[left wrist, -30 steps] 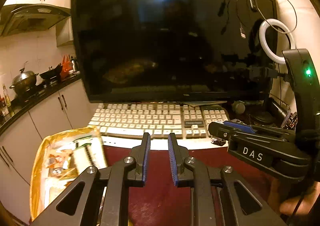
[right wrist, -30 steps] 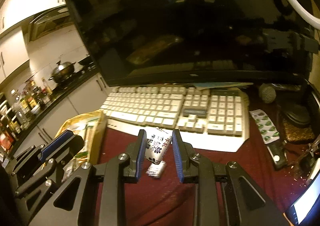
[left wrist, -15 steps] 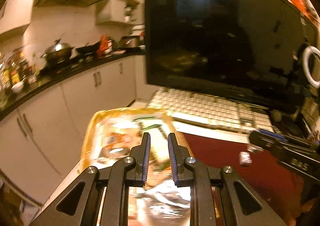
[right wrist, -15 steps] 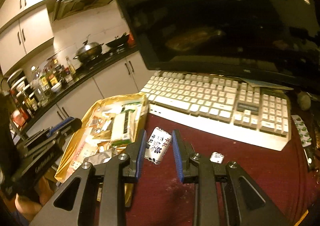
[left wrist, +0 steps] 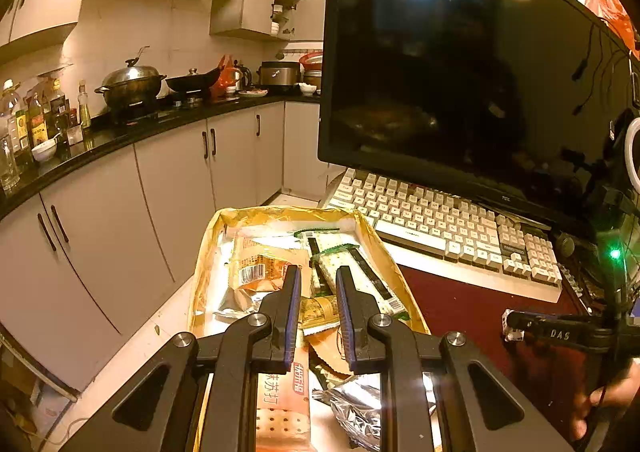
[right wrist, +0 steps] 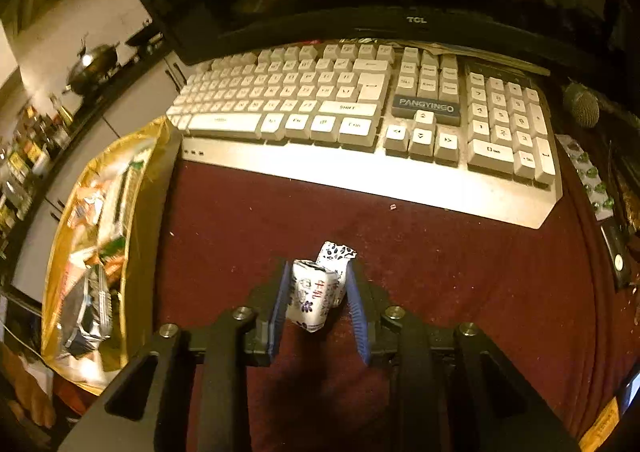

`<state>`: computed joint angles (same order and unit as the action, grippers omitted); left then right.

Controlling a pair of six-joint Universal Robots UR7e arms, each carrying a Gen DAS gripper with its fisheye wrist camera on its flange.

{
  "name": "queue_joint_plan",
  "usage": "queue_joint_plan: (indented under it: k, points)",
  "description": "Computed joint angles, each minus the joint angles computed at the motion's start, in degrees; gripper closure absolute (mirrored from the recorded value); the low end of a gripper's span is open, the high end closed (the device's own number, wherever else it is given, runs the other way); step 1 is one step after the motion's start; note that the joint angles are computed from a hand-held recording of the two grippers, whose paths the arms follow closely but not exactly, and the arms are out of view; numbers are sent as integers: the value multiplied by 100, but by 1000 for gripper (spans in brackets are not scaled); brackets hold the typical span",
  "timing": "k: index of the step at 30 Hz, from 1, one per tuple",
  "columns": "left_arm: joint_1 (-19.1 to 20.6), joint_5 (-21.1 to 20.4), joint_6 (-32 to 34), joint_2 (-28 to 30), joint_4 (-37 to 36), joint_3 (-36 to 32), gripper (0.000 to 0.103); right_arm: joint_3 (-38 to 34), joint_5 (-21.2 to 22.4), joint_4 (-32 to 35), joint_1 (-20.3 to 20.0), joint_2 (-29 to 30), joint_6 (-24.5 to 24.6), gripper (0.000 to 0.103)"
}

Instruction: Organize snacks

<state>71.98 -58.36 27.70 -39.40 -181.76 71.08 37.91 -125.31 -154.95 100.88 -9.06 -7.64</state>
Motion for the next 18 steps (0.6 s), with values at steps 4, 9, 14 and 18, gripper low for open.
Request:
queue_joint_plan:
  k: [4, 9, 14, 18]
  points:
    - [4, 5, 4, 14, 30, -33, 85, -274, -193, 96, 6, 201, -91, 73]
    - [20, -2, -24, 29, 85, -91, 85, -340, -250, -28, -5, 295, -240, 81]
    - [13, -98, -36, -11, 202, -66, 85, 82, 331, -297, -83, 31, -174, 84]
    - [-64, -336, 46, -111, 488, 31, 85, 639, 766, -921, -92, -298, -247, 84]
